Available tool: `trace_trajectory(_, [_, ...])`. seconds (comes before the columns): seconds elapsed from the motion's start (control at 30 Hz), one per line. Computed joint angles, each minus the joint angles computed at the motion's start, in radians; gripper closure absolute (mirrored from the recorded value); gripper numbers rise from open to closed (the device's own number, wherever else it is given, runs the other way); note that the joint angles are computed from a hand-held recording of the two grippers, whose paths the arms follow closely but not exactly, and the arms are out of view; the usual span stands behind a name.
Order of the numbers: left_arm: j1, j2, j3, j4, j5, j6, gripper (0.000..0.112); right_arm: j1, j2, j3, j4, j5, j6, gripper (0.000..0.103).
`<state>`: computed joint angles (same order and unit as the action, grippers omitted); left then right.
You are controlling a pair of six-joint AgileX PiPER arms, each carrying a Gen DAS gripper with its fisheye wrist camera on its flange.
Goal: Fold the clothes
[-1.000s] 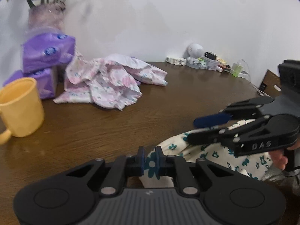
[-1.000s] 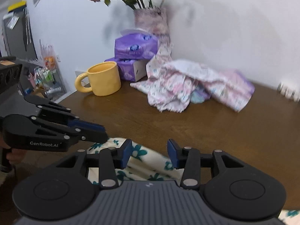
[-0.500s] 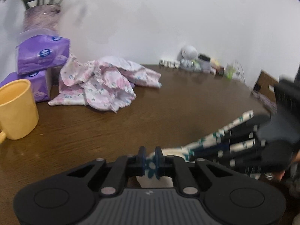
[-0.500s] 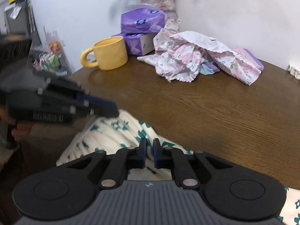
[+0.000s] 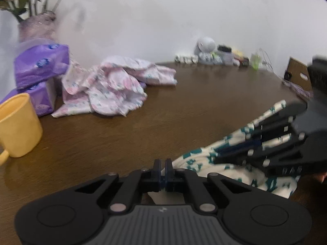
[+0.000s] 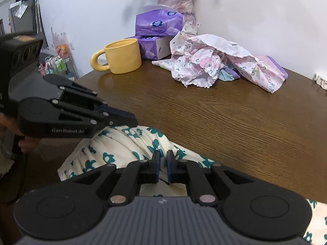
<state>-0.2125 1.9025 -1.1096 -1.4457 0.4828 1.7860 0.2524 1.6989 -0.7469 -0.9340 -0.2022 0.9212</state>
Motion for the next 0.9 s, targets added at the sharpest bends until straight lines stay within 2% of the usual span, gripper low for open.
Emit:
trace_trajectory(0.1, [0.027, -0.042, 0.033, -0.031, 0.052, 0.034, 0.111, -0.003, 0.001, 0.018, 0.117, -0.025, -0.116, 0.097])
trace_trajectory(0.17, [0.020, -0.053, 0.052, 0.000, 0.062, 0.033, 0.111, -0.010, 0.004, 0.023, 0.126, -0.043, -0.125, 0.097])
trace_trajectory(0.2, [0.008, -0.051, 0.061, -0.001, 0.050, 0.045, 0.111, -0.015, 0.006, 0.025, 0.119, -0.051, -0.118, 0.097])
trace_trajectory(0.3, [-0.038, -0.033, 0.096, -0.140, -0.036, 0.196, 0.112, -0.026, 0.011, 0.028, 0.114, -0.073, -0.113, 0.097])
trace_trajectory(0.4, [-0.063, -0.031, 0.113, -0.234, -0.072, 0.290, 0.112, -0.023, 0.012, 0.042, 0.189, -0.089, -0.189, 0.097])
trace_trajectory(0.53, [-0.041, -0.068, 0.115, -0.152, -0.050, 0.176, 0.111, -0.035, 0.017, 0.062, 0.237, -0.133, -0.231, 0.097])
trace_trajectory(0.67, [-0.005, -0.124, 0.151, -0.055, 0.042, 0.056, 0.111, -0.045, 0.022, 0.072, 0.243, -0.161, -0.240, 0.097])
trace_trajectory(0.9, [-0.023, -0.104, 0.178, -0.100, 0.021, 0.066, 0.111, -0.052, 0.023, 0.072, 0.226, -0.171, -0.228, 0.097])
